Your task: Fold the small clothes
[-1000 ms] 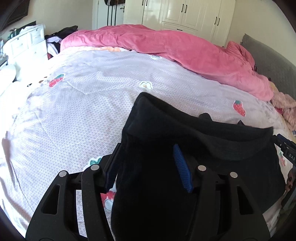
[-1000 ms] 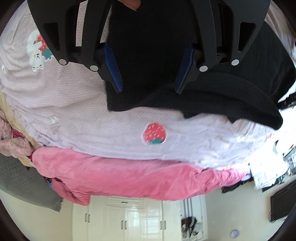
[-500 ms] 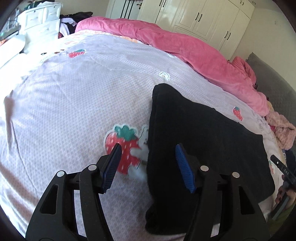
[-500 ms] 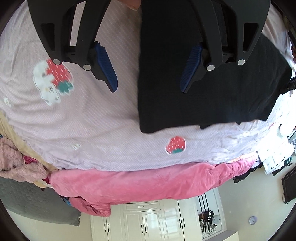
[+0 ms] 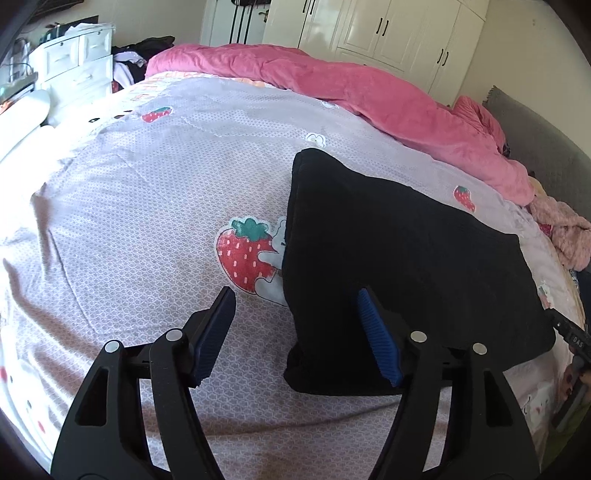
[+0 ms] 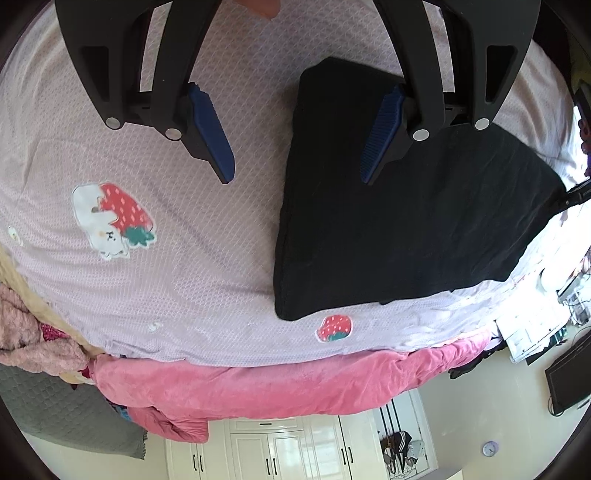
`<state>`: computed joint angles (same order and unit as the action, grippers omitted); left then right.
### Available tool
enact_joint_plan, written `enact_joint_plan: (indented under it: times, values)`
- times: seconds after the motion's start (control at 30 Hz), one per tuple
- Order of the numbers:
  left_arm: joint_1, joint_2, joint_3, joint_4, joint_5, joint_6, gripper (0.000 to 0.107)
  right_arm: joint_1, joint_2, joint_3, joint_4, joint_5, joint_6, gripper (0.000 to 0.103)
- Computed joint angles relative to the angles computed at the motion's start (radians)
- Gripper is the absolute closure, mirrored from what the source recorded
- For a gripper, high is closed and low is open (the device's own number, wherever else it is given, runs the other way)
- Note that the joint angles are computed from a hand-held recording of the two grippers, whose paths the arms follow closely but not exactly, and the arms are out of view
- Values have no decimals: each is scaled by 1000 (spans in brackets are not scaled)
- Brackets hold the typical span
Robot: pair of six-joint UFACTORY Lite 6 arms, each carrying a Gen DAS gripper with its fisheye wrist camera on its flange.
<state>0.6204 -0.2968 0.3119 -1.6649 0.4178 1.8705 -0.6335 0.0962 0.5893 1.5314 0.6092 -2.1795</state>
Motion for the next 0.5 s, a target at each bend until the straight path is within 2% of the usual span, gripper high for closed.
enact_joint_plan:
  times: [0.03,0.07,0.1,0.37,0.5]
  values:
    - [-5,1,0,0,-1,-2,45,0,-6,-7,-9,3,5,33]
    - [-5,-2,-3,0,-2,-1,45,2,-8,-9,-18,5,12,26]
    - [-7,-2,-5,-3,-3,1,44,2,-17,-17,-27,8,19,23]
    - [-8,25,-7,-22,20,20,44,5,-42,-41,-53,27,39,23]
    - [38,64,3,-10,75,21,44,10,-30,-34,-51,23,46,23]
